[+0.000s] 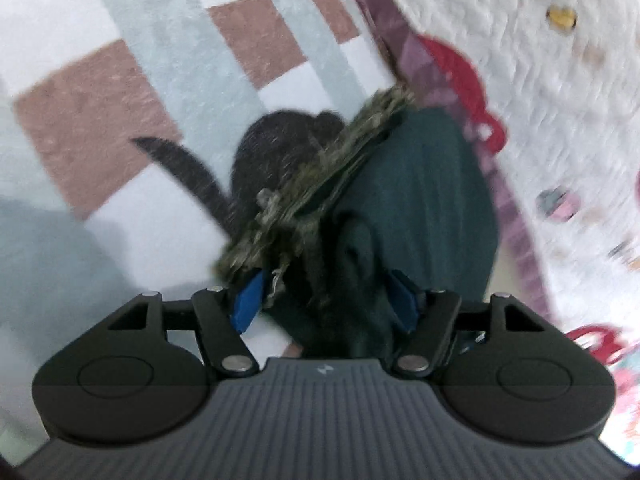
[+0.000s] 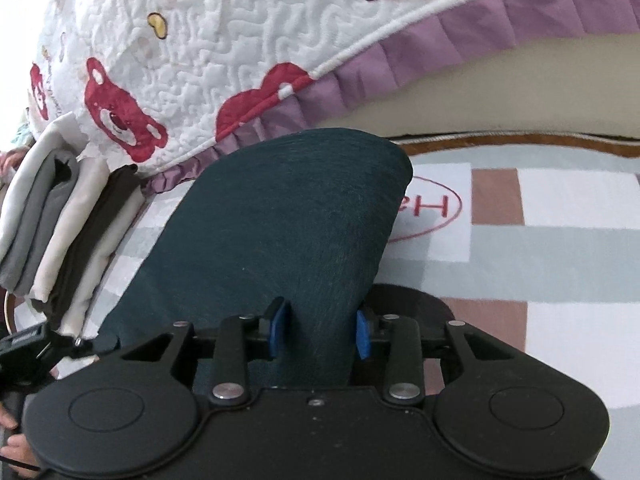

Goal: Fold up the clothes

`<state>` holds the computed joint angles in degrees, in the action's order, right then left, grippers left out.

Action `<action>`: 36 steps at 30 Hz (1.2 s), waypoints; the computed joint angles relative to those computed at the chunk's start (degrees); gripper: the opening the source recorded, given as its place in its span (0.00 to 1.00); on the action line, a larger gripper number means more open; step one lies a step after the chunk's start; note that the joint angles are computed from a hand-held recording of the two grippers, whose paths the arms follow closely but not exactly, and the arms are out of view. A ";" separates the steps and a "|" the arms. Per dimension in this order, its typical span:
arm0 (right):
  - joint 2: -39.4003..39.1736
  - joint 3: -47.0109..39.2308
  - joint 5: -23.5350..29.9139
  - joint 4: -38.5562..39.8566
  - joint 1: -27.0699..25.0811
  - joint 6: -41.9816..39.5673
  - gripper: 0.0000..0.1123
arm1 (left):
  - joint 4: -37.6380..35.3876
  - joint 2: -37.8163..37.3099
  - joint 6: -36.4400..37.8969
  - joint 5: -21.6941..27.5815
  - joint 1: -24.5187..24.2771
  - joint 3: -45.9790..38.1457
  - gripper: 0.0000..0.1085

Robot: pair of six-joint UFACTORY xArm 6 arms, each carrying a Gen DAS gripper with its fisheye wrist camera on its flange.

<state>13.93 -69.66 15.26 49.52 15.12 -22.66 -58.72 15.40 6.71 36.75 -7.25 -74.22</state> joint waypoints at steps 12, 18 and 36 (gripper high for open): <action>-0.90 1.86 -0.36 3.40 -0.45 -0.86 0.38 | -18.69 0.43 10.85 -7.01 -2.97 3.33 0.67; -0.32 1.66 -0.83 12.77 -0.46 -4.80 0.39 | -16.21 1.82 21.26 -17.30 -6.98 1.72 0.47; 9.46 -8.87 7.58 35.40 -4.55 -8.95 0.58 | -18.22 9.87 34.17 -12.99 -5.97 -8.35 0.44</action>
<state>23.39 -78.53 22.84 84.91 10.57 -31.61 -76.94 25.27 40.88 23.76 -13.22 -82.57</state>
